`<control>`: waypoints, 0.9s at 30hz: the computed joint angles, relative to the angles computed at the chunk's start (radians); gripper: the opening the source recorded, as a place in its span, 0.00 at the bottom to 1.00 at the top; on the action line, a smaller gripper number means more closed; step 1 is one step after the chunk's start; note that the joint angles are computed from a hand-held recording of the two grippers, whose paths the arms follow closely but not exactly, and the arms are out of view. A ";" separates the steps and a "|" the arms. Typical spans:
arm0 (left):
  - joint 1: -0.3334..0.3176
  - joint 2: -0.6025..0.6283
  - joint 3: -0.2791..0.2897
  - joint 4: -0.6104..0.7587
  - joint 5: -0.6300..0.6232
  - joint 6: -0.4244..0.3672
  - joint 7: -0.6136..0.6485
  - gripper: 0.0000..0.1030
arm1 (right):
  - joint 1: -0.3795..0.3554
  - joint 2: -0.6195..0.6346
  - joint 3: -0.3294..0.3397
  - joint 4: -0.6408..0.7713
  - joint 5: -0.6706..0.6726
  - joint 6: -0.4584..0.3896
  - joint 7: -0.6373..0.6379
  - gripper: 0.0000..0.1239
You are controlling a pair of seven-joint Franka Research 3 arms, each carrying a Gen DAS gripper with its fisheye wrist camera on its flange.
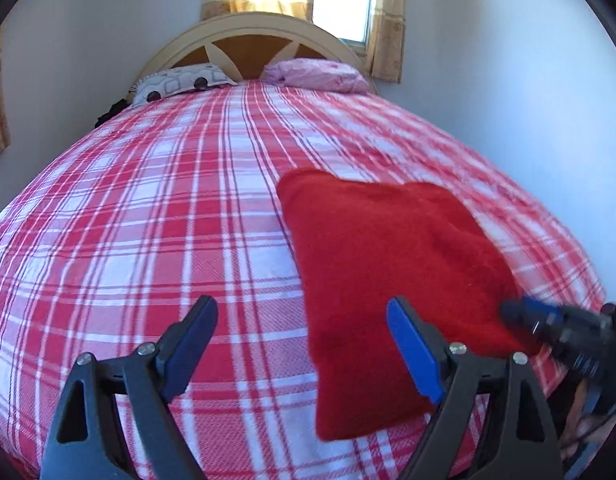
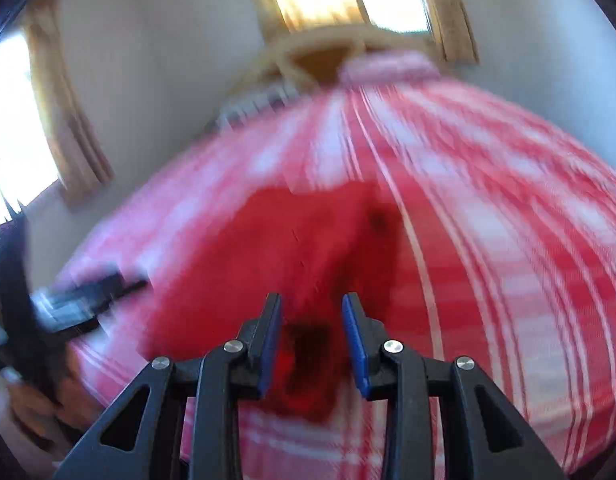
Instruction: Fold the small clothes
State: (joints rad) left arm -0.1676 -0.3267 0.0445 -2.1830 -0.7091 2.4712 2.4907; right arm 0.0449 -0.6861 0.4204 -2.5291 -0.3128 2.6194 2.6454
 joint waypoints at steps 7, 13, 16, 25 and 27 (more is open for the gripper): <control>-0.028 -0.049 0.000 -0.135 0.040 0.108 0.062 0.89 | 0.026 -0.007 0.010 -0.089 0.038 0.088 0.092 0.24; -0.025 -0.053 0.025 -0.121 0.068 0.043 0.026 0.93 | 0.023 -0.031 0.009 -0.104 0.069 0.096 0.067 0.24; -0.020 -0.066 0.035 -0.118 0.071 0.008 0.035 0.93 | 0.055 -0.046 -0.005 -0.093 0.091 0.057 0.037 0.24; 0.009 -0.102 0.013 -0.126 0.170 0.087 -0.061 0.93 | -0.041 -0.190 0.100 -0.061 0.045 -0.020 0.084 0.25; -0.002 -0.103 0.023 -0.124 0.175 0.103 -0.081 0.93 | -0.073 -0.198 0.130 -0.032 0.012 -0.049 0.099 0.29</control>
State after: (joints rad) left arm -0.1695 -0.4292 0.0675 -2.3074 -0.5343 2.5737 2.4094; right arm -0.0276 -0.8837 0.5508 -2.5611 -0.3007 2.5706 2.7440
